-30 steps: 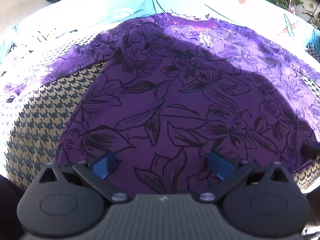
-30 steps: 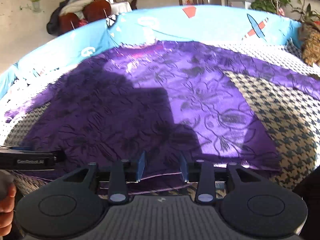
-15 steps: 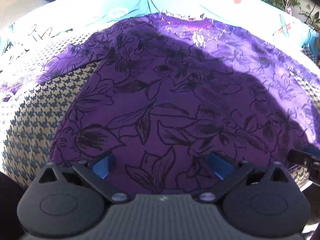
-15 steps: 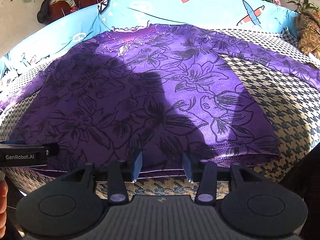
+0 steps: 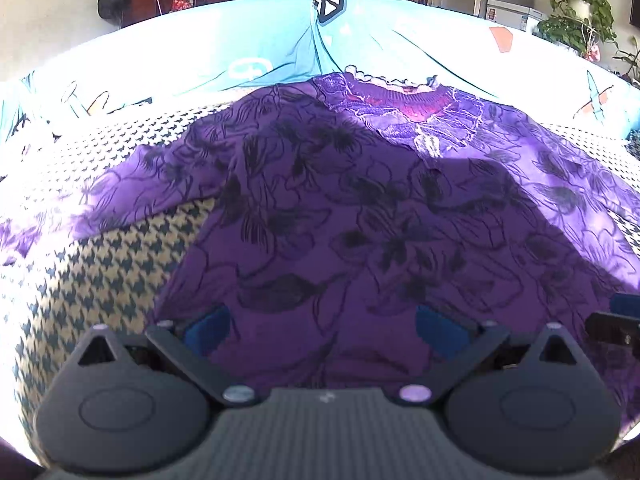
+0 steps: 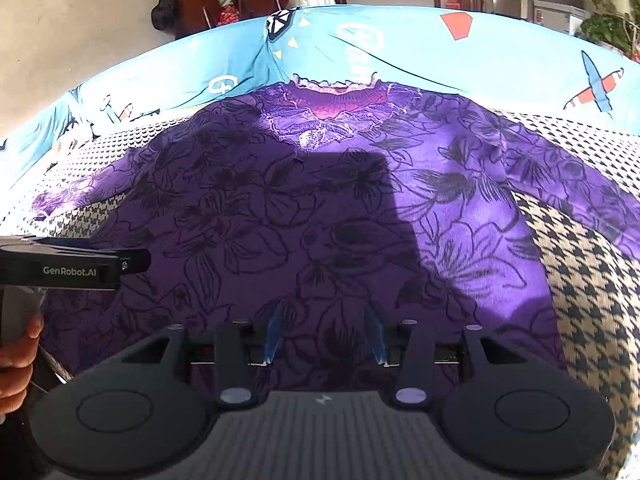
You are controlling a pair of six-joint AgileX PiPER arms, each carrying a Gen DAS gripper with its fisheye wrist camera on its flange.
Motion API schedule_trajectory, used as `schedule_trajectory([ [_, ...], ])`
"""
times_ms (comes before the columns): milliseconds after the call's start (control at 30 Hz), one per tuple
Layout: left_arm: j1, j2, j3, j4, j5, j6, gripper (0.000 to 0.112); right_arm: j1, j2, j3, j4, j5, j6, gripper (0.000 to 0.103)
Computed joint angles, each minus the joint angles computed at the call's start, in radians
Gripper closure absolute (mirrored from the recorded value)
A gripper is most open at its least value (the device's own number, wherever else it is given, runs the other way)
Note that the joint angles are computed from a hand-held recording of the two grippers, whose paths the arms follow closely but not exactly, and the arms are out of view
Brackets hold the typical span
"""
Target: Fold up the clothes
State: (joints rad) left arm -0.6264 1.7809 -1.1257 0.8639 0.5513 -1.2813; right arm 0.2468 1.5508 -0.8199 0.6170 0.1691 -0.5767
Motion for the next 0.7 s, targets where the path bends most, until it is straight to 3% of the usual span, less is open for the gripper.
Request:
schedule_trajectory([
  [133,0.045,0.069,-0.088,-0.052,-0.002,0.09,0.009,-0.025,0.06,-0.063,0.188,0.019,-0.259,0.056],
  [300,0.088,0.138,-0.17,-0.082,-0.021,0.165,0.009,-0.056,0.152,-0.157,0.273,0.063,-0.347,0.055],
  [533,0.149,0.248,-0.328,-0.212,-0.018,0.323,0.009,-0.085,0.269,-0.29,0.215,0.081,-0.282,0.055],
  [700,0.167,0.336,-0.473,-0.23,0.012,0.387,0.009,-0.107,0.341,-0.386,0.178,0.082,-0.205,0.055],
])
